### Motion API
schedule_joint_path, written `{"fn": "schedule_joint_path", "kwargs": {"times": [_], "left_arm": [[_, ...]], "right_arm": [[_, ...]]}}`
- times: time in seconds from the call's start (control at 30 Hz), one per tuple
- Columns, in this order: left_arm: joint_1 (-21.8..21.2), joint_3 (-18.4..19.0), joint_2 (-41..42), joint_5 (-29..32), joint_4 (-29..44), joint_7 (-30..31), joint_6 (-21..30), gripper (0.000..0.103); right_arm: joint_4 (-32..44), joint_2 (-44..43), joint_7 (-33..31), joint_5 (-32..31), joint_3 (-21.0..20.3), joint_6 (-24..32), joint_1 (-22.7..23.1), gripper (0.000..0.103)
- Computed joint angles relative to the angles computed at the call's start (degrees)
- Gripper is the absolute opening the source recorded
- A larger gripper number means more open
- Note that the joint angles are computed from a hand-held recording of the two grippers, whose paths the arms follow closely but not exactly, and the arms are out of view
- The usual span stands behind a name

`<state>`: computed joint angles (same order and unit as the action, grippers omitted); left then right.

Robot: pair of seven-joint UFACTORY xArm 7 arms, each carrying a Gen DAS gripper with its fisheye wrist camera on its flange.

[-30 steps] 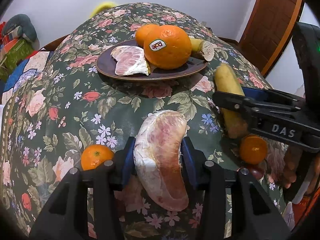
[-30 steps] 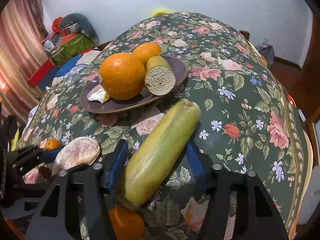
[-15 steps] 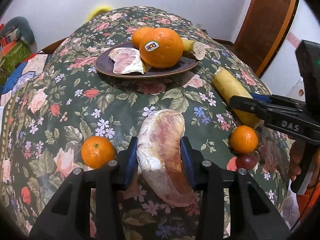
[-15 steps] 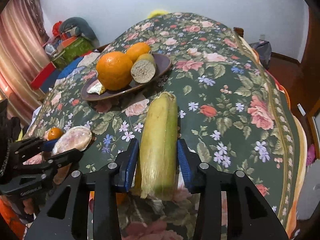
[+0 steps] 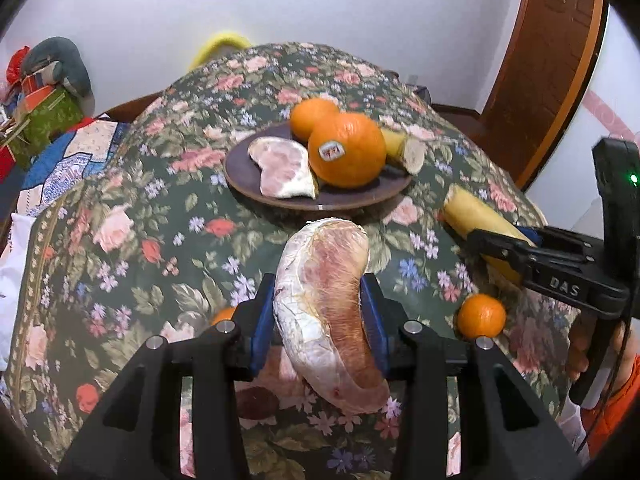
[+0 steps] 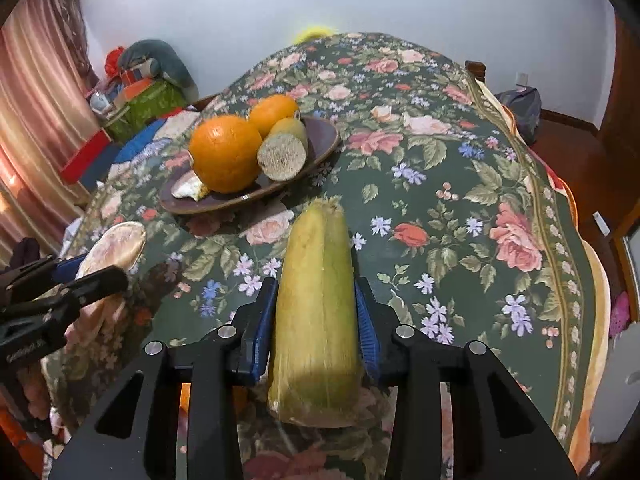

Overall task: Organize fruits
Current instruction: 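Close right gripper on the pale green corn cob while left gripper holds pomelo, then carry pomelo with left gripper while right gripper carries corn cob onto the plate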

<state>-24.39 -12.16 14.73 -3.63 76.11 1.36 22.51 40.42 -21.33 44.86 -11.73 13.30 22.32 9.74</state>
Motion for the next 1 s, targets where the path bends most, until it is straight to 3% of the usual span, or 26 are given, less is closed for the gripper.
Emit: {"fn": "schedule_joint_path", "kwargs": {"times": [0.43, 0.7, 1.0], "left_arm": [[0.74, 0.1, 1.26, -1.86, 5.64, -0.3, -0.88, 0.041], [0.55, 0.82, 5.74, -0.89, 13.04, -0.79, -0.88, 0.041], [0.17, 1.6, 13.15, 0.26, 23.0, -0.98, 2.0, 0.041]], "right_arm": [[4.58, -3.15, 1.37, -4.98, 2.38, 0.1, -3.63, 0.034], [10.76, 2.76, 0.4, -8.37, 2.71, -1.19, -4.3, 0.034], [16.92, 10.88, -1.3, -9.49, -0.21, -2.06, -1.89, 0.034]]}}
